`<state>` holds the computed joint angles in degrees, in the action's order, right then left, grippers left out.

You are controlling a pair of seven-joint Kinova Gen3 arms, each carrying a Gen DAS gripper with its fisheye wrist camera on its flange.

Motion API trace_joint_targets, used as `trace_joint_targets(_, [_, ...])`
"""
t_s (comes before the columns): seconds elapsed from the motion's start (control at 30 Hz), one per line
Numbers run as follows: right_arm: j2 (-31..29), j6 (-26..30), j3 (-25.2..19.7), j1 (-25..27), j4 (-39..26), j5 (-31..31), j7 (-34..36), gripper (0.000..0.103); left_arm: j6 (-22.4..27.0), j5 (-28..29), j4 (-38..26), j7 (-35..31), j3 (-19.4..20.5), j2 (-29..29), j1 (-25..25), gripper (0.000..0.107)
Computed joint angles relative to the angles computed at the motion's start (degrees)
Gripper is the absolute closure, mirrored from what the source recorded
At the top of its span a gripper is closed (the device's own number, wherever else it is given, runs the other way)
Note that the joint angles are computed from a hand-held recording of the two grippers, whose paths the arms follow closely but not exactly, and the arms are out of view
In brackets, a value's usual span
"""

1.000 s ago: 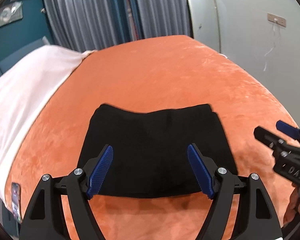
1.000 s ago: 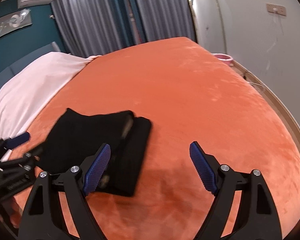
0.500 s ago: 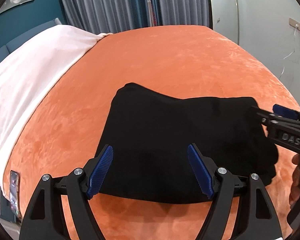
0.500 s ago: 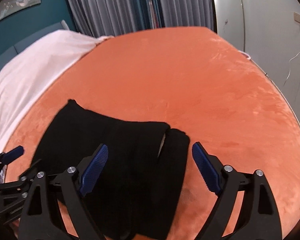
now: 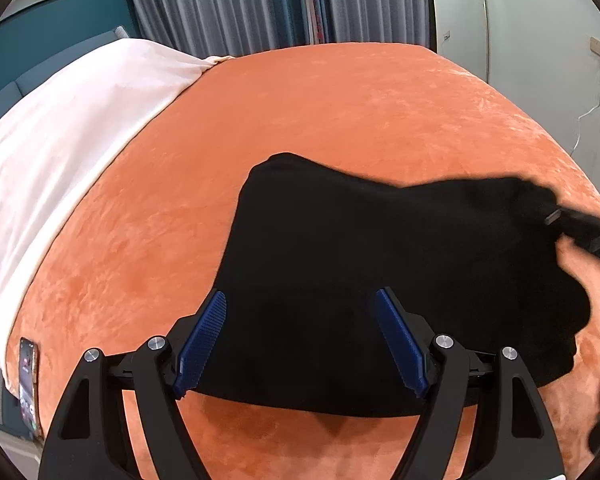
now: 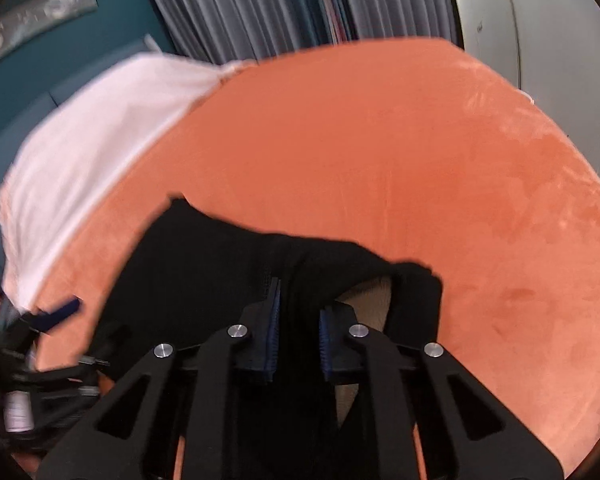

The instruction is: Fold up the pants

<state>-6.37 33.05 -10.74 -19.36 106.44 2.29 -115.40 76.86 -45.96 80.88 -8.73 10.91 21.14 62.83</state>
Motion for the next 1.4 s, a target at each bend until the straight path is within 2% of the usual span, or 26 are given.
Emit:
trace_joint_targets(0.07, [-0.3, 0.3, -1.0, 0.9, 0.9, 2.8, -1.7, 0.088, -0.3, 0.1, 0.4, 0.1, 0.0, -0.1, -0.2, 0.033])
trace_joint_targets(0.13, [2.9, 2.8, 2.2, -2.1, 0.5, 3.1, -1.0, 0.084, -0.5, 0.3, 0.8, 0.2, -0.1, -0.2, -0.4, 0.033])
trace_joint_targets(0.2, [3.0, 2.9, 4.9, -3.3, 2.1, 0.5, 0.0, 0.081, -0.6, 0.2, 1.3, 0.5, 0.0, -0.6, -0.5, 0.033])
trace_joint_targets(0.27, [-1.2, 1.1, 3.9, -0.9, 4.4, -2.7, 0.2, 0.081, 0.2, -0.3, 1.7, 0.8, 0.1, -0.8, -0.1, 0.033])
trace_joint_targets(0.33, [-5.8, -0.3, 0.5, 2.8, 7.0, -2.1, -1.6, 0.062, 0.7, -0.6, 2.2, 1.0, 0.3, -0.9, 0.0, 0.033])
trace_joint_targets(0.37, [-7.1, -0.1, -0.8, 3.8, 7.5, -1.6, -2.2, 0.039, 0.7, -0.6, 2.4, 1.1, 0.4, -1.0, -0.1, 0.033])
trace_joint_targets(0.4, [-7.6, 0.1, -1.1, 3.7, 7.7, -1.5, -2.1, 0.035, 0.6, -0.5, 2.8, 1.1, 0.5, -1.1, -0.3, 0.033])
trace_joint_targets(0.53, [-6.3, 2.3, -1.1, 1.3, 7.1, -3.0, 0.3, 0.036, 0.3, 0.2, 3.3, 1.9, 0.9, -1.3, -0.8, 0.033])
trace_joint_targets(0.57, [-4.4, 2.8, -0.5, 0.0, 6.7, -3.2, 0.9, 0.045, 0.4, 0.4, 3.3, 2.1, 0.9, -1.3, -0.8, 0.033])
trace_joint_targets(0.6, [-3.0, 4.0, -0.8, -0.2, 6.1, -2.4, 0.7, 0.064, 0.3, 0.5, 3.4, 2.0, 1.1, -1.4, -0.8, 0.033])
trace_joint_targets(0.63, [-2.6, 4.2, -2.1, 0.5, 6.4, -0.8, -0.5, 0.067, 0.5, 0.6, 3.3, 2.0, 1.2, -1.5, -0.7, 0.033])
trace_joint_targets(0.67, [-3.2, 3.6, -2.3, 0.5, 6.7, -0.2, -1.3, 0.08, 0.6, 0.6, 3.4, 2.0, 1.2, -1.5, -0.7, 0.033])
trace_joint_targets(0.73, [-5.7, 2.7, -1.4, 0.2, 6.6, -0.9, -1.1, 0.082, 1.1, 0.0, 3.6, 2.1, 1.2, -1.6, -0.5, 0.033])
trace_joint_targets(0.77, [-7.2, 2.1, -1.2, 0.3, 6.6, -1.0, -0.9, 0.096, 1.2, 0.0, 3.6, 2.1, 1.3, -1.6, -0.5, 0.033])
trace_joint_targets(0.87, [-5.1, 3.4, -1.5, 1.2, 6.8, 0.1, 0.9, 0.094, 0.9, 0.4, 3.8, 2.2, 1.3, -1.5, -1.0, 0.033])
trace_joint_targets(0.97, [-6.1, 0.8, 0.9, 0.3, 10.0, -4.2, 1.7, 0.083, 0.2, 0.6, 4.3, 2.7, 1.3, -1.8, -1.3, 0.033])
trace_joint_targets(1.03, [-8.7, 0.2, -0.6, 1.6, 11.0, -4.8, 0.5, 0.076, 0.8, 0.4, 4.2, 2.6, 1.5, -1.6, -1.0, 0.033])
trace_joint_targets(1.1, [-10.6, 1.0, -0.8, 1.3, 11.6, -4.9, -0.3, 0.061, 0.5, 0.5, 4.3, 2.3, 1.5, -1.6, -1.1, 0.033])
trace_joint_targets(1.2, [-9.2, 2.0, -2.5, 0.7, 11.5, -4.1, -2.0, 0.055, -0.3, 1.0, 4.6, 2.5, 1.5, -1.7, -1.5, 0.033])
trace_joint_targets(1.27, [-8.5, 2.5, -7.5, 2.9, 11.3, 0.3, -6.2, 0.056, -0.4, 1.1, 4.5, 2.6, 1.5, -1.6, -1.4, 0.033])
trace_joint_targets(1.3, [-8.0, 2.2, -9.0, 3.7, 11.4, 2.2, -7.5, 0.065, -0.3, 1.0, 4.5, 2.5, 1.5, -1.6, -1.3, 0.033])
trace_joint_targets(1.4, [-7.6, 2.9, -7.8, 2.0, 10.3, 4.6, -8.8, 0.076, 0.0, 0.9, 4.4, 2.4, 1.5, -1.6, -1.1, 0.033])
